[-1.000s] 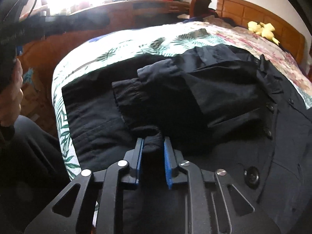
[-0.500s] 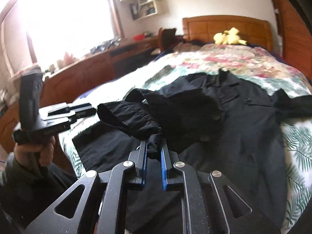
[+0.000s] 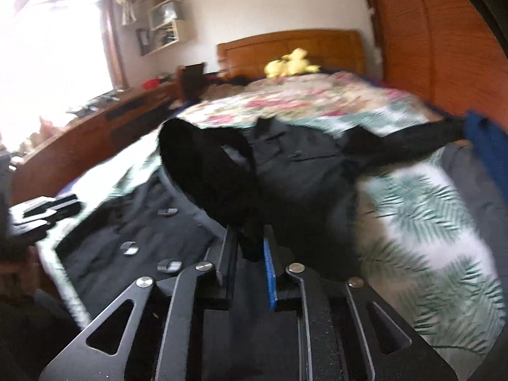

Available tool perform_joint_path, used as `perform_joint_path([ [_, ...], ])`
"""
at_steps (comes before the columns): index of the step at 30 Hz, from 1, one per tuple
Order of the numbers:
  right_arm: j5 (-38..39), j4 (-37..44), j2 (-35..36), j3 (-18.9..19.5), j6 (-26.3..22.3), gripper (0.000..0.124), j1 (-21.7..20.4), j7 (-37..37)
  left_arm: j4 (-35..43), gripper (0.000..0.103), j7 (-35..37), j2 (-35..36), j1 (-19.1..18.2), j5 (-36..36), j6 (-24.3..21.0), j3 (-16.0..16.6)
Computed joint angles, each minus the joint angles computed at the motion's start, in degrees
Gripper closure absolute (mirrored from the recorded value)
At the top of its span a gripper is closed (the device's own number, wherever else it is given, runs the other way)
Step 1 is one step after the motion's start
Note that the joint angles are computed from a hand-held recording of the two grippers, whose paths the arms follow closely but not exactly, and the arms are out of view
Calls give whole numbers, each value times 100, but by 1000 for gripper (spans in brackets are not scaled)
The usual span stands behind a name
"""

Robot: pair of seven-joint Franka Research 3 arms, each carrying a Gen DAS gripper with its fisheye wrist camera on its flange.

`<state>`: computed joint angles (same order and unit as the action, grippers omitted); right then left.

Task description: Fold large clothes

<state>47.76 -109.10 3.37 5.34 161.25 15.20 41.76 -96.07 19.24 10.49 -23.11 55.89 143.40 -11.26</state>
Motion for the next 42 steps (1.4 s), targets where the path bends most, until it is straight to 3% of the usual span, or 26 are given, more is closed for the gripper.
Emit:
perform_joint_path([
  [1, -83, -89, -31, -2, 286, 106, 21, 10, 104, 72, 55, 86, -19, -1, -20, -14],
  [4, -9, -183, -61, -2, 757, 75, 17, -111, 346, 72, 189, 283, -89, -79, -15, -13],
  [7, 53, -158, -2, -46, 866, 68, -43, -239, 547, 72, 275, 450, -176, -153, 33, 28],
  [11, -878, 51, 230, -189, 235, 68, -149, 594, 854, 72, 370, 717, -296, -267, 199, 101],
  [16, -1448, 145, 384, -173, -524, 69, -251, 929, 1170, 72, 412, 976, -476, -321, 298, 224],
  [18, -1504, 176, 440, -163, -779, 73, -289, 975, 1283, 72, 485, 1054, -531, -368, 290, 262],
  [21, -1535, 263, 546, -152, -1129, 93, -351, 1004, 1424, 72, 587, 1149, -596, -440, 248, 311],
  [23, -1199, 303, 540, -98, -1357, 115, -451, 722, 1461, 72, 608, 1177, -633, -464, 233, 348],
  [25, -960, 270, 466, -79, -1433, 120, -493, 500, 1449, 72, 615, 1168, -648, -471, 245, 376],
  [29, -407, 186, 223, -107, -1907, 122, -559, 254, 1516, 72, 620, 1213, -671, -480, 241, 404],
  [34, -107, -259, -240, -169, -2111, 122, -414, -111, 1531, 72, 611, 1215, -695, -474, 277, 438],
  [36, -209, -404, -348, -182, -1959, 121, -323, -135, 1495, 72, 608, 1189, -686, -474, 303, 437],
  [38, -367, -654, -516, -165, -1468, 121, -211, -202, 1484, 72, 599, 1183, -685, -464, 306, 438],
  [42, -377, -587, -506, -236, -1213, 117, -138, -293, 1480, 72, 594, 1185, -667, -518, 315, 420],
])
